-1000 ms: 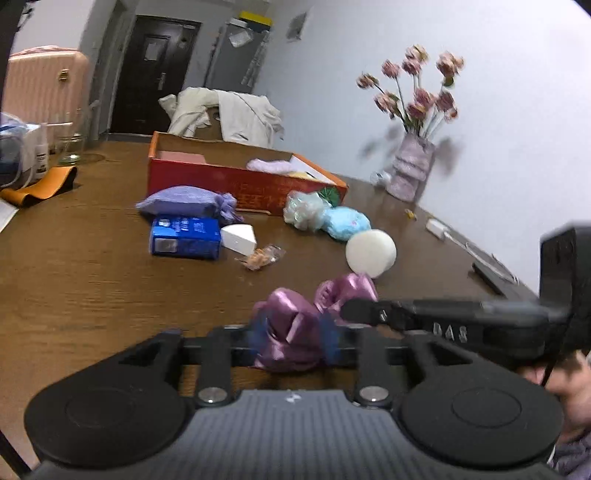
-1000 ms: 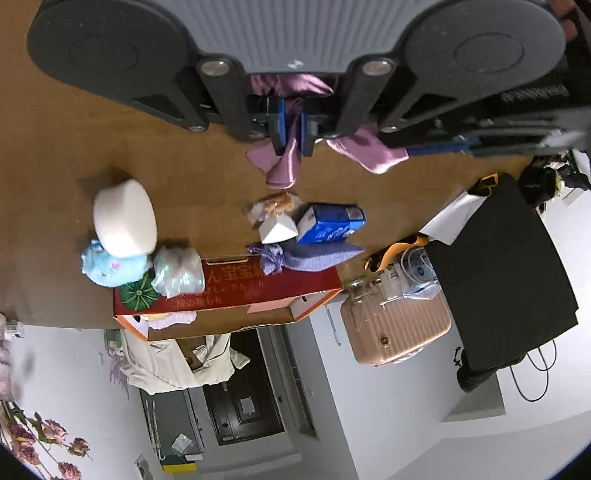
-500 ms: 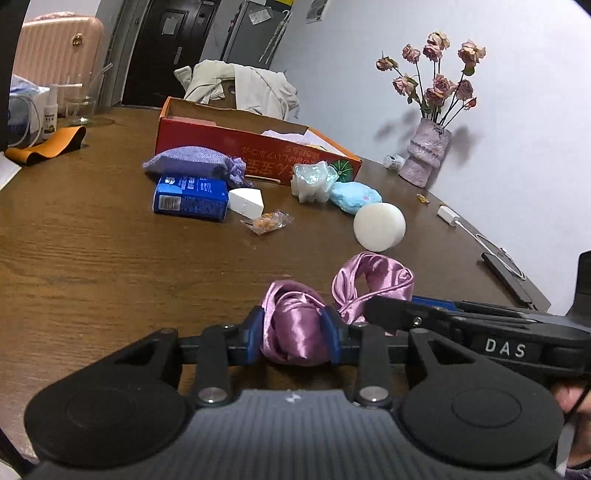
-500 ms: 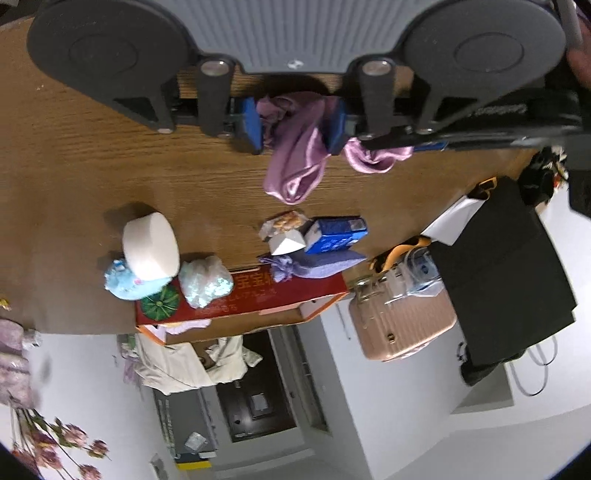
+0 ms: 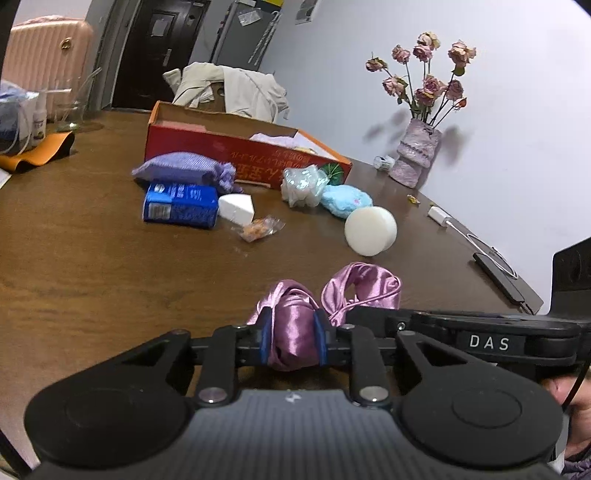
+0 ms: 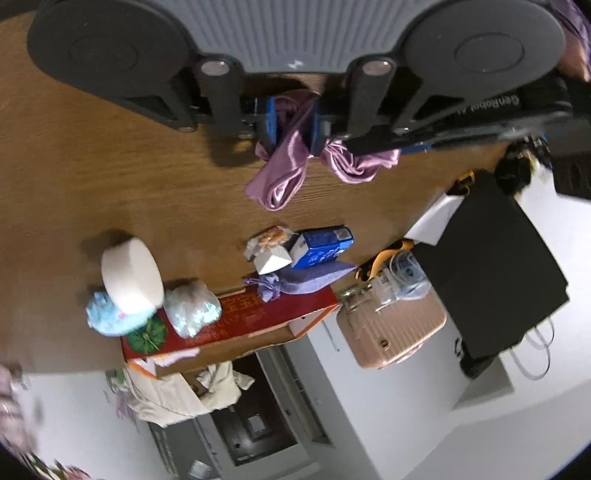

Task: Organize soft objects
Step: 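Lift the pink satin bow with both grippers and carry it over the box, then open both grippers to drop the bow into the box and rise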

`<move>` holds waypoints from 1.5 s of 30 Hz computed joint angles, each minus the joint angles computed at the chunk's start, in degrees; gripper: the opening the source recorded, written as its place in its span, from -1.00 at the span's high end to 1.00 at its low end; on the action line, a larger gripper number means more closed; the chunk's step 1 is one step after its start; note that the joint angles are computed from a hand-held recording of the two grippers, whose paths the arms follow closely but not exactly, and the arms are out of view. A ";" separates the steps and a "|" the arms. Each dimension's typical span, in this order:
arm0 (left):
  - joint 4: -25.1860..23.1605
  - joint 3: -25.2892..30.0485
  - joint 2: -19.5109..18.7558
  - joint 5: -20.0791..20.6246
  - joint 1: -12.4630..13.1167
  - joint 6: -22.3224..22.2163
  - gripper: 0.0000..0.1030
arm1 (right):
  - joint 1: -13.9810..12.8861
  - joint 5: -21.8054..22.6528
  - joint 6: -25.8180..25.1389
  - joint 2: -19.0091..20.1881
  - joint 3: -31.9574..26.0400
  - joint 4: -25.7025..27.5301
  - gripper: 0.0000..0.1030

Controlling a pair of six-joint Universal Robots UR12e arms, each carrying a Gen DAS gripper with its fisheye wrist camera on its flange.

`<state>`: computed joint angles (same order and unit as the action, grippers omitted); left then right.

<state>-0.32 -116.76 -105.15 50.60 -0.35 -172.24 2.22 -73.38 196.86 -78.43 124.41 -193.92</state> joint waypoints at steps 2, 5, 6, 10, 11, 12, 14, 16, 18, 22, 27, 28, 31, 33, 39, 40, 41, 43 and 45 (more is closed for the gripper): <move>-0.94 1.34 -0.41 -1.59 0.32 -0.69 0.56 | -0.45 0.64 -0.02 -0.07 -0.76 -0.48 0.70; 0.02 4.89 -1.94 -3.65 0.43 -2.82 0.56 | -1.55 2.22 -0.92 0.50 -3.34 -1.36 0.70; -0.18 6.72 -2.65 -3.95 0.29 -3.67 0.56 | -2.08 2.95 -1.43 0.92 -4.62 -1.43 0.70; -3.00 17.44 -7.34 -3.61 -1.10 -5.41 0.56 | -4.28 5.32 -5.48 4.05 -13.27 2.48 0.70; -5.23 21.11 -8.96 -3.03 -1.63 -5.35 0.56 | -4.81 5.79 -6.68 5.18 -16.24 4.73 0.70; -7.34 24.57 -10.54 -2.27 -2.16 -5.00 0.56 | -5.27 6.16 -7.46 6.37 -19.16 7.24 0.70; -12.75 32.93 -14.62 -0.10 -3.37 -4.64 0.56 | -6.25 6.77 -8.24 9.37 -26.04 13.70 0.70; -20.33 40.90 -18.49 1.74 -4.33 -5.11 0.56 | -7.04 7.16 -7.80 13.02 -33.64 21.82 0.69; -28.15 49.31 -22.95 3.00 -4.96 -8.15 0.56 | -7.74 7.98 -5.99 16.86 -40.49 28.59 0.69; -39.50 63.84 -31.49 7.57 -6.40 -10.23 0.56 | -8.21 7.50 -3.33 24.48 -52.18 39.21 0.69; -48.44 75.89 -39.09 12.08 -7.36 -10.51 0.54 | -7.74 4.86 -3.95 30.51 -60.50 46.94 0.69; -49.47 76.97 -39.79 12.59 -7.46 -9.78 0.54 | -7.65 4.51 -4.09 31.31 -61.63 48.23 0.68; -50.22 77.98 -40.65 13.65 -7.56 -8.66 0.51 | -7.39 3.68 -4.33 32.73 -63.75 51.19 0.55; -49.49 77.88 -40.79 13.86 -7.54 -8.50 0.47 | -7.44 3.56 -3.68 33.00 -63.54 50.03 0.43; -48.99 75.92 -39.18 13.60 -7.67 -7.68 0.15 | -7.16 1.62 -3.19 32.45 -63.45 49.67 0.32; -48.73 75.36 -38.66 13.99 -7.71 -7.48 0.12 | -7.12 1.37 -3.13 31.84 -62.70 49.09 0.30; -48.05 74.26 -37.73 14.15 -7.66 -7.38 0.06 | -7.10 1.24 -3.08 31.30 -62.20 48.70 0.24; -47.22 72.98 -36.44 13.39 -7.37 -7.13 0.00 | -6.97 0.73 -3.56 29.61 -60.46 47.51 0.19; -45.38 70.22 -34.14 13.67 -7.17 -6.02 -0.03 | -6.83 -0.26 -4.91 27.68 -58.64 46.35 0.17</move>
<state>-45.70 -46.54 -139.29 64.27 -7.51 -178.26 -4.61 -73.65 191.95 -50.75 65.77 -147.57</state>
